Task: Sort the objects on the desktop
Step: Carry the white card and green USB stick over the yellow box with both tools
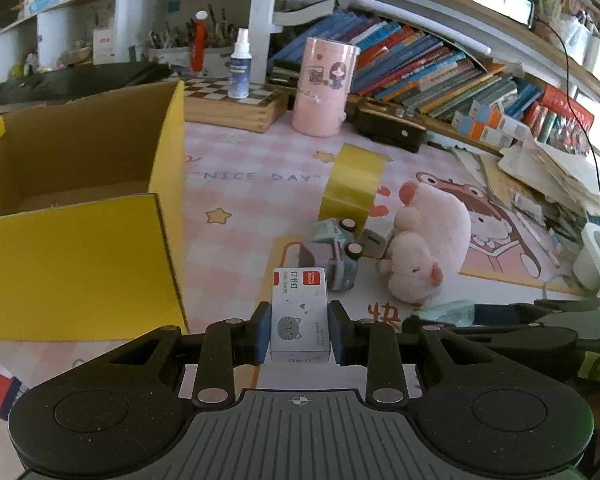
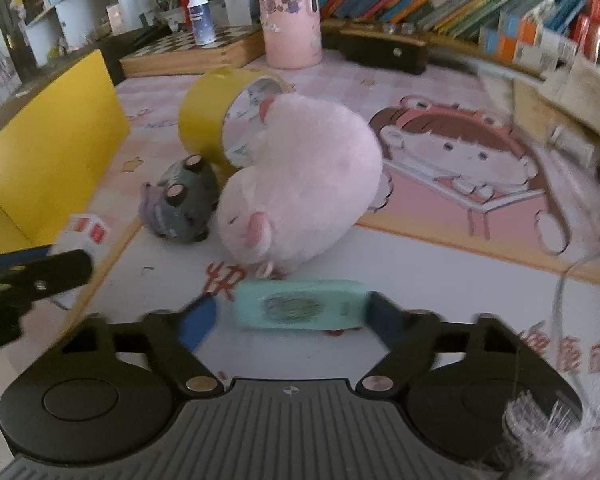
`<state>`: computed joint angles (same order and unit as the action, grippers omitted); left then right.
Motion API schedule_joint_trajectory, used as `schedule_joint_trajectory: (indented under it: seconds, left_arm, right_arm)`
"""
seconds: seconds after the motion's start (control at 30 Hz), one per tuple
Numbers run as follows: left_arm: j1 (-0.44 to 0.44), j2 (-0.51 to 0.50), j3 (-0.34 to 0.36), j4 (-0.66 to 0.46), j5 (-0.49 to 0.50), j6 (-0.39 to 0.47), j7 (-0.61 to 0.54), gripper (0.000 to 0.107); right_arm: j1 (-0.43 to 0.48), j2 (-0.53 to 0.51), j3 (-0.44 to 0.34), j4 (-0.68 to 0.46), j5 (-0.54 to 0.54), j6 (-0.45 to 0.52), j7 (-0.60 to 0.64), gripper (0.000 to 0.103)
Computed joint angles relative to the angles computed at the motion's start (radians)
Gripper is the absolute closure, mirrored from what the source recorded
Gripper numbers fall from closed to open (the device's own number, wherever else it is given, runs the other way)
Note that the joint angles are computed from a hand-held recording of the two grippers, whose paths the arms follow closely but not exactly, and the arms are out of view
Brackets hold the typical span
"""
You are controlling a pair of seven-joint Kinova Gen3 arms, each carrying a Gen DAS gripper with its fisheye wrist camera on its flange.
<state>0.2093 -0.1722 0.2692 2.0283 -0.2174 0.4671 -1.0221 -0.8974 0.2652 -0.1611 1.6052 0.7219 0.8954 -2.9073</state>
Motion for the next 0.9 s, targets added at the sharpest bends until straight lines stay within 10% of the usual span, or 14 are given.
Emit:
schedule_joint_trajectory:
  seconds: [0.9]
  left_arm:
    - [0.025, -0.160, -0.131, 0.118, 0.255, -0.064, -0.272, 0.078]
  right_arm:
    - [-0.090, -0.074, -0.097, 0.020, 0.184, 0.091, -0.167, 0.037]
